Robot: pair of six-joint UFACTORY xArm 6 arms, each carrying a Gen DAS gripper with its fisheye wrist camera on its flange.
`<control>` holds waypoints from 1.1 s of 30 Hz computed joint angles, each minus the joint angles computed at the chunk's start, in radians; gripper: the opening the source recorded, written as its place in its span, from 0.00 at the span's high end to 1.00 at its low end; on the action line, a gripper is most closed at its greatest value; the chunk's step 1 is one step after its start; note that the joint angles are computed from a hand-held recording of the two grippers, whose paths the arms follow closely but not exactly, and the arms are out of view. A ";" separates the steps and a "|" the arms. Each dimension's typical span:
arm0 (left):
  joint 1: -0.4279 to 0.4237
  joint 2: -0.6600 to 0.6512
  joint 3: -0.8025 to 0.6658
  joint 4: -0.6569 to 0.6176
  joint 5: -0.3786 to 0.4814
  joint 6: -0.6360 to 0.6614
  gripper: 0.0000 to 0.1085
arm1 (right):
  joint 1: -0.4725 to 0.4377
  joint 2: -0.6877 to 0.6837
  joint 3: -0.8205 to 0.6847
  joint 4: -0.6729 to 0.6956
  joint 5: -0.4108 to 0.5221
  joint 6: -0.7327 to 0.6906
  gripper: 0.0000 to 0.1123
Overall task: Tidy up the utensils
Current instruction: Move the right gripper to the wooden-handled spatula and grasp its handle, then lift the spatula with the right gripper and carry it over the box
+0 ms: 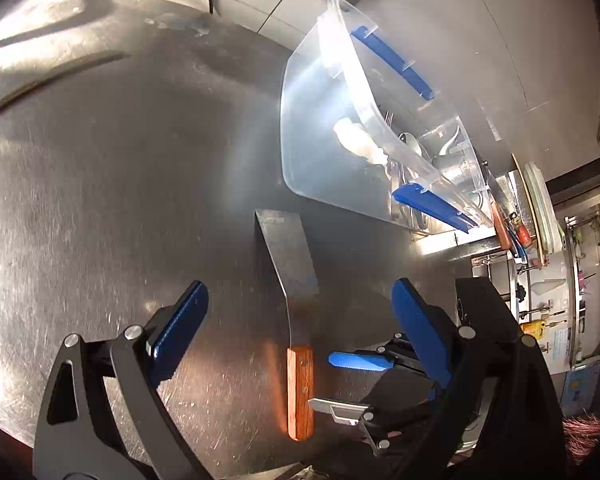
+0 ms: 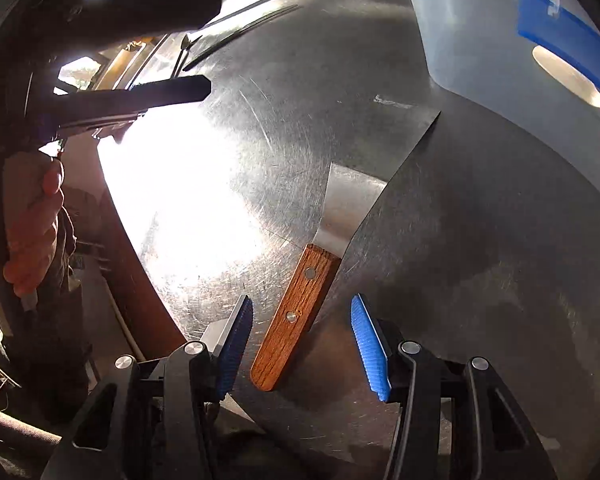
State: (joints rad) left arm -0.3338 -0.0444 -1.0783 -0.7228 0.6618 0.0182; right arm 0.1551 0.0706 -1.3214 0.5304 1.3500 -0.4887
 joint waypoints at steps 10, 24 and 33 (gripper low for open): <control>0.059 -0.045 0.122 -0.193 0.054 0.126 0.18 | 0.094 -0.090 0.139 -0.083 -0.180 0.097 0.69; -0.004 0.126 0.022 -0.503 0.104 0.266 0.19 | 0.043 -0.139 0.192 0.009 -0.072 0.050 0.78; -0.037 0.180 0.017 -0.520 0.085 0.161 0.79 | 0.031 -0.176 0.243 0.037 -0.064 0.014 0.78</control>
